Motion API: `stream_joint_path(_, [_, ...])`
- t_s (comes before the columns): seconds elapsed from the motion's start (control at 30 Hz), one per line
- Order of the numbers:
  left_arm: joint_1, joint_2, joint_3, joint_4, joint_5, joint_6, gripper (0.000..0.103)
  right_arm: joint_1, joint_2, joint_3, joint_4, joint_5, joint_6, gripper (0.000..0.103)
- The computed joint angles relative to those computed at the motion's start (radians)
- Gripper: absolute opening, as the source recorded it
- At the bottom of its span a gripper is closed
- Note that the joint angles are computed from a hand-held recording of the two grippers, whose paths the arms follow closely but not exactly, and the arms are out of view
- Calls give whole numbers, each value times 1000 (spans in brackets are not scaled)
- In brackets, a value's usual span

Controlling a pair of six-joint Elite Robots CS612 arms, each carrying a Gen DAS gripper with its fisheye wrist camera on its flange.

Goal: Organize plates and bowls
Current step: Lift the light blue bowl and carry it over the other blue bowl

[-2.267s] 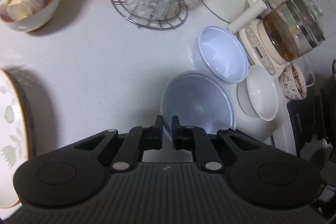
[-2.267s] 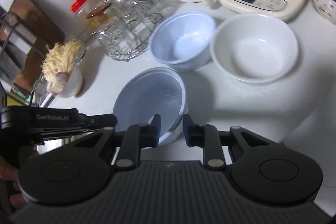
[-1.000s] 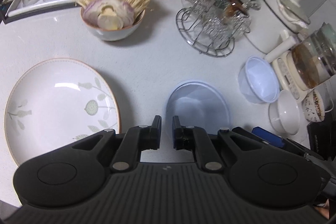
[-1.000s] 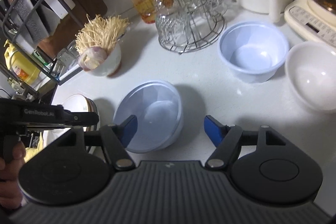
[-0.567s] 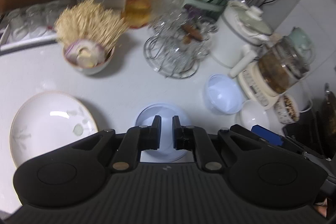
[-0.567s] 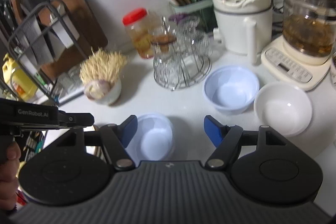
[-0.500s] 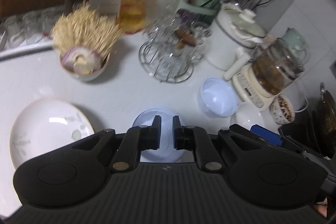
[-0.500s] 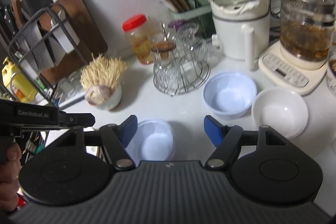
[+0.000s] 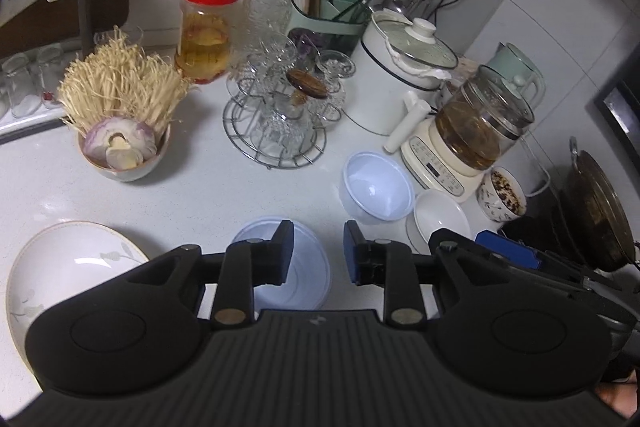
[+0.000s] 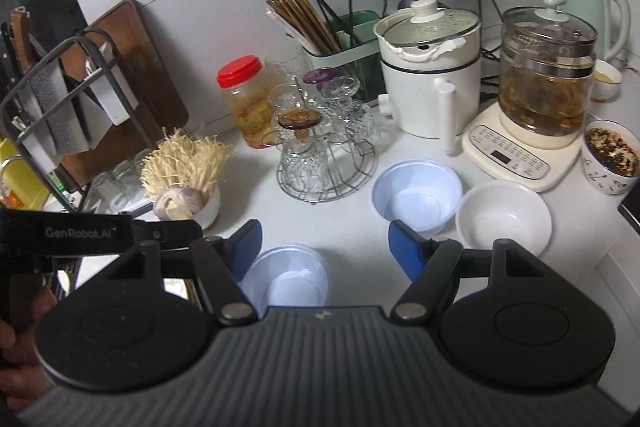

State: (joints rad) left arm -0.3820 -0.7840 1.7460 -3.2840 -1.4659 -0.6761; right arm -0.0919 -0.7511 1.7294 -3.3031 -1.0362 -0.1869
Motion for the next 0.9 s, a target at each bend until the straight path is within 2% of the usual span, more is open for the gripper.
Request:
stream_joint_path(0.23, [13, 22, -13, -16, -85, 52, 32, 6, -13, 36, -48, -82, 61, 72])
stream_joint_path(0.5, [23, 65, -79, 37, -150, 80, 32, 2, -7, 37, -38, -135, 98, 72])
stream_joint_path(0.6, [24, 88, -122, 71, -145, 84, 33, -3, 9, 8, -25, -138, 109, 72])
stream_joint_path(0.7, [28, 116, -178, 118, -142, 76, 41, -7, 31, -36, 7, -141, 114, 72])
stream_joint_path(0.83, [36, 164, -270, 193, -148, 67, 44, -10, 72, -122, 70, -136, 103, 67])
stream_joint_path(0.9, [40, 192, -323, 241, -156, 59, 43, -9, 101, -178, 110, -137, 91, 60])
